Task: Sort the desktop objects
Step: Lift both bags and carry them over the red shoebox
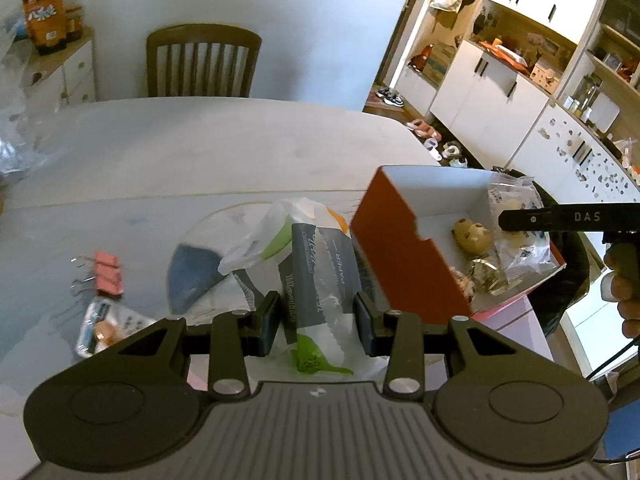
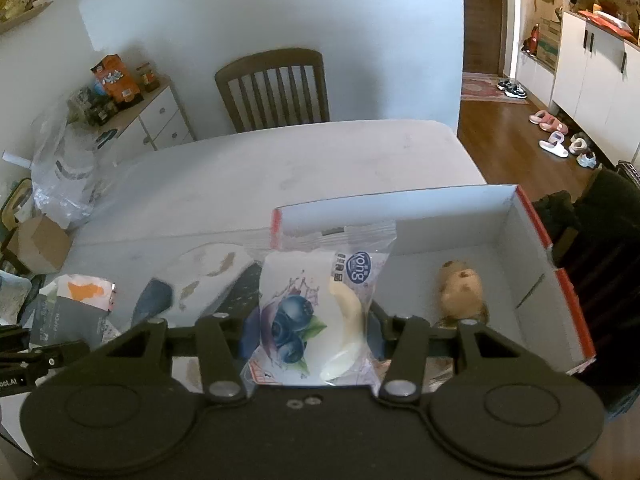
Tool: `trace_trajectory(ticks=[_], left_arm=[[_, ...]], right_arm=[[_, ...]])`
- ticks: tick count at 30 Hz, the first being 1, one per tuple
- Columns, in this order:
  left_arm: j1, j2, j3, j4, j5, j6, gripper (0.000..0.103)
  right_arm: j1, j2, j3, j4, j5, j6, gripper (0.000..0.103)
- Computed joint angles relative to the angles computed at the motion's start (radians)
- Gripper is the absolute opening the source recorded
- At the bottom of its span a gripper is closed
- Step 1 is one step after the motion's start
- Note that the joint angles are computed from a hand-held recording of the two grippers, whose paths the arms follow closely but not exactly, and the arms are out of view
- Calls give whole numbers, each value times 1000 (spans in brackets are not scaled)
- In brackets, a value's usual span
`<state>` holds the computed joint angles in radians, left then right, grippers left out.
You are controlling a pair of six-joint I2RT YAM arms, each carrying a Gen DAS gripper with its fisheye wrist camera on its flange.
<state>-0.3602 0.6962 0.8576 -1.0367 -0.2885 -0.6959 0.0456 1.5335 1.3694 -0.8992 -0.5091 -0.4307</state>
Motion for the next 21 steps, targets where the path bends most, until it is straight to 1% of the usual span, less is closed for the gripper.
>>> trace_trajectory(ticks=[3, 10, 13, 21], left_arm=[[-60, 85, 20, 51, -37, -36, 38], [-135, 282, 92, 168, -71, -58, 38], [-153, 364, 131, 208, -71, -46, 38], [-176, 612, 285, 294, -39, 30, 38]], right_arm=[[-33, 53, 46, -12, -11, -35, 51], [-119, 173, 169, -50, -30, -111, 51], [-148, 218, 214, -62, -29, -131, 51], [-188, 328, 310, -72, -20, -156, 51]])
